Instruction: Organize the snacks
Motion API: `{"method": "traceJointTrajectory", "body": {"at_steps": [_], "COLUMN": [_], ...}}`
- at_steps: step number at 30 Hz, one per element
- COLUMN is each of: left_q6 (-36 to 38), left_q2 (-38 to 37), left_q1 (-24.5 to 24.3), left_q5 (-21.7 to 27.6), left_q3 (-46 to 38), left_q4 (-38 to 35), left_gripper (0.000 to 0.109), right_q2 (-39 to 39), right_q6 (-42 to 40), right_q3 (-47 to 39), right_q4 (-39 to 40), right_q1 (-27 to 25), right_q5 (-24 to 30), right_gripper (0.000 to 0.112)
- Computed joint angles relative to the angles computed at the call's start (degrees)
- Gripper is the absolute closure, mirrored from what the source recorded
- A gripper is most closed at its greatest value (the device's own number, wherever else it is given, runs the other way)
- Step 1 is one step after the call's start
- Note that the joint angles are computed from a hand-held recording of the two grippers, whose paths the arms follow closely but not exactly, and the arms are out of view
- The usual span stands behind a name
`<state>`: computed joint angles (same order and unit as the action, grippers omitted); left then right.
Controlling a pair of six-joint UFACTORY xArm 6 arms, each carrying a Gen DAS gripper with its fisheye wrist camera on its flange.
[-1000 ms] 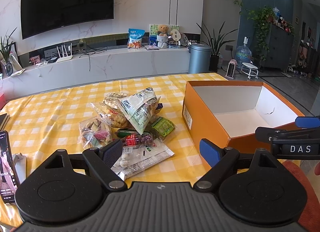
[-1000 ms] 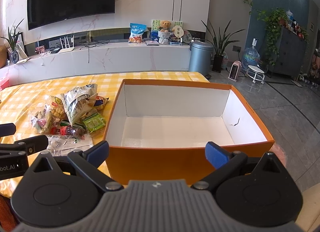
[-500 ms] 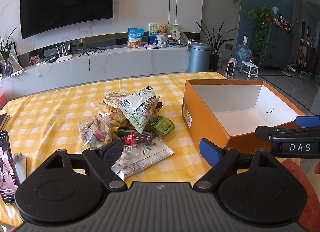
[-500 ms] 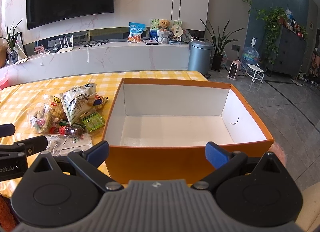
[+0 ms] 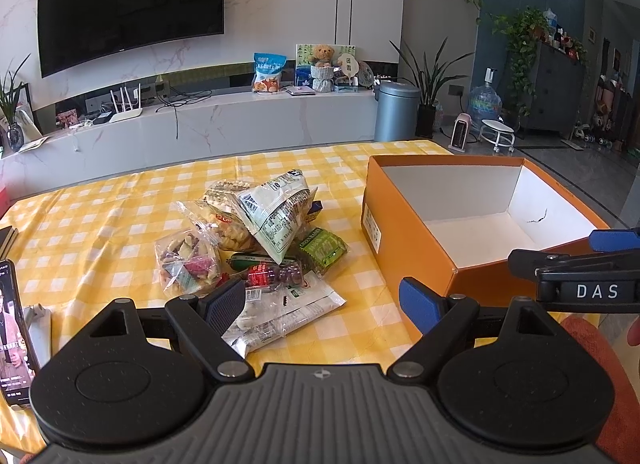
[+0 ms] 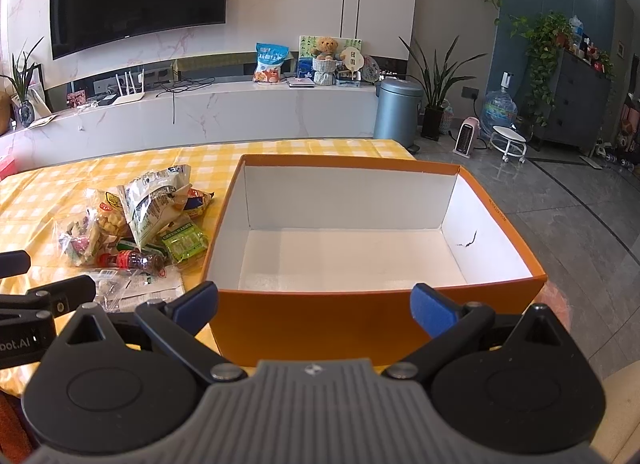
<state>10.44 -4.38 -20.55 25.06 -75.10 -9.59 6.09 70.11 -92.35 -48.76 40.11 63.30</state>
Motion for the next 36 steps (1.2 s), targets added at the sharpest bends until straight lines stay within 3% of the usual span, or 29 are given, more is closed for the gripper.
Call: {"method": "traceJointTrajectory", "body": {"at_steps": [29, 36], "left_q6": [-0.2, 2.2], "left_q2": [-0.6, -0.8], "left_q1": [0.2, 1.6], "left_q5": [2.7, 3.4], "left_q3": [-0.3, -0.7], "left_q4": [-0.7, -3.3], "left_gripper": [0.007, 0.008], "right_q2": [0.2, -0.6], "right_q6": [-0.2, 1.7], "right_q3": [-0.1, 1.6], "right_q4": [0.5, -2.0], "right_q1": [0.1, 0.4], "right_q5": [0.5, -1.7], "right_gripper": [0.013, 0.013]}}
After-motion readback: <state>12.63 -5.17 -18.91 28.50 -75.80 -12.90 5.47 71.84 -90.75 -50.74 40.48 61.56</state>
